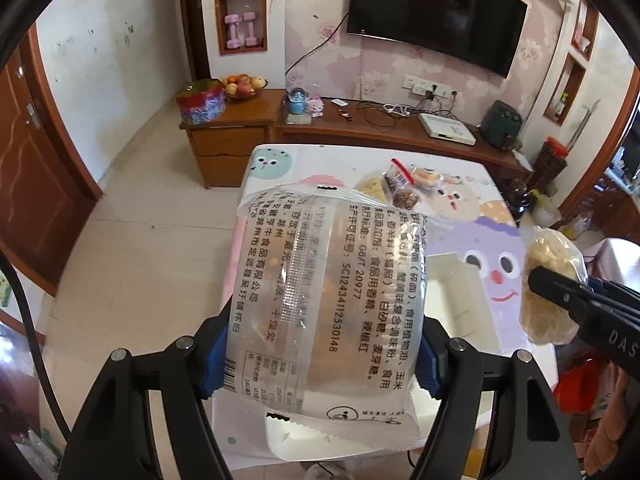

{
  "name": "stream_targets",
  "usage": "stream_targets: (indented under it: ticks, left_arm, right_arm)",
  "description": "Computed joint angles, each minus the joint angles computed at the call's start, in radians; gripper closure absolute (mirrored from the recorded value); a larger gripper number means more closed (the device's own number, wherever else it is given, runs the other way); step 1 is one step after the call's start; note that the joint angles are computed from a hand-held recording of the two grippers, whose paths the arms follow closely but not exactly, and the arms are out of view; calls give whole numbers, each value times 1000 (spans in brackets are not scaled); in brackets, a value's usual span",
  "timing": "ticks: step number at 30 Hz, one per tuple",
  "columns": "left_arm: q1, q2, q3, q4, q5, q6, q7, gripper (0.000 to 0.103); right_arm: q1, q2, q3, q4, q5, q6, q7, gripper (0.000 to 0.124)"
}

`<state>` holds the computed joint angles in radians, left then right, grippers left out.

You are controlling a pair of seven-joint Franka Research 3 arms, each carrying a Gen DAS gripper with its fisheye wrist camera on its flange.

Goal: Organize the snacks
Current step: 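Lift both bags over the white tray and release them inside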

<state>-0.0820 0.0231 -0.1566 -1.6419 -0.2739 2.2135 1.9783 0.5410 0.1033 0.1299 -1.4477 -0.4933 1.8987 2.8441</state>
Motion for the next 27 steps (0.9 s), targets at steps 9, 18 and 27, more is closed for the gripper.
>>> stream_targets:
  ticks: [9,18,27]
  left_arm:
    - [-11,-3,-4,-43,55,-37,-36,31]
    - [-19,5,-9,-42,78,-57,-50,31]
    - [-19,21,-14,-26,94,-67,-64,30]
  right_arm:
    - [22,24,6,-5,32,-38,8,87]
    - [34,56,0,22,71,-46,-29,87]
    - [40,73,-13,36,101,-47,-59,87]
